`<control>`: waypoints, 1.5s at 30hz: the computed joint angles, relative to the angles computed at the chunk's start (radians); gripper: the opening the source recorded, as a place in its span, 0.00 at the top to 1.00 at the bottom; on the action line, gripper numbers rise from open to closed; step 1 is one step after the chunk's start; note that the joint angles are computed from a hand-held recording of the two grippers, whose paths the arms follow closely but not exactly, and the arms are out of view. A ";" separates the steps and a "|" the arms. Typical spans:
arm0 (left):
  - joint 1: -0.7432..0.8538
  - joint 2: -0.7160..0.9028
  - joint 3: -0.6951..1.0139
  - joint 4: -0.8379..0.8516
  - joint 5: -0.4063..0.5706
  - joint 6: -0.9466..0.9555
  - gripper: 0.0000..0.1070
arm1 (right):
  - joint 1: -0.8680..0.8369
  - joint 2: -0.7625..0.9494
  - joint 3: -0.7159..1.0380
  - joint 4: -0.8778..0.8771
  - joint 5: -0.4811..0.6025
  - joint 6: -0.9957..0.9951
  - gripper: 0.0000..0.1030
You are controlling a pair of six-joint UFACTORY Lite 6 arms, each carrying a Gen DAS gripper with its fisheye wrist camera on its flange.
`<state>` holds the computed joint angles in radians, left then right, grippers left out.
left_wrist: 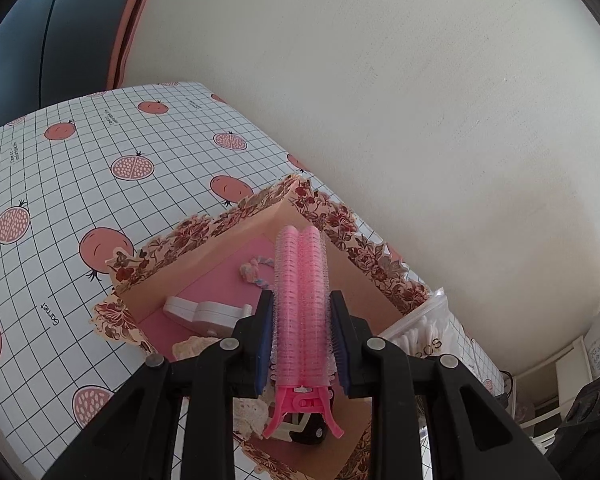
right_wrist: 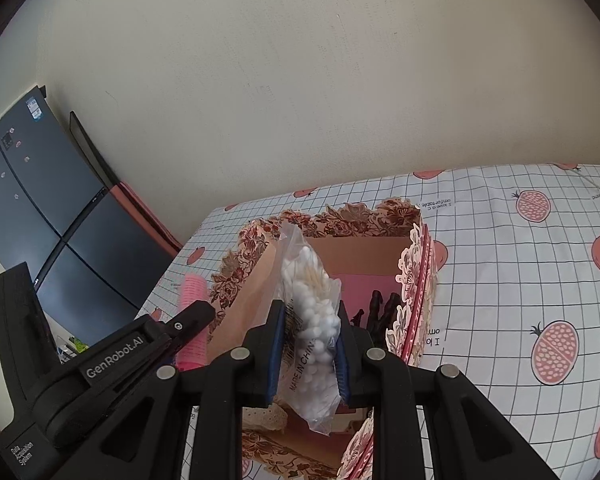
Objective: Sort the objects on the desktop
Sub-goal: 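Lift and carry the swab bag and pink roller over the floral box with both tools, then open both tools to drop the swab bag and pink roller into the box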
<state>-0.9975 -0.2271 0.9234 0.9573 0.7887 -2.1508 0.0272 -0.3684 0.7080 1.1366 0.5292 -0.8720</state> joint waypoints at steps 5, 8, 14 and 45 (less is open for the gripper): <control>0.026 0.042 0.004 -0.026 -0.055 0.020 0.74 | 0.006 0.037 0.004 -0.007 -0.013 0.001 0.76; 0.031 0.058 0.009 -0.043 -0.066 0.031 0.74 | 0.008 0.052 0.006 -0.004 -0.013 0.000 0.75; 0.036 0.071 0.015 -0.066 -0.067 0.047 0.74 | 0.010 0.064 0.006 0.011 -0.007 -0.013 0.74; -0.038 0.111 0.127 -0.108 0.066 0.133 0.22 | -0.121 0.040 0.079 -0.184 0.123 0.126 0.47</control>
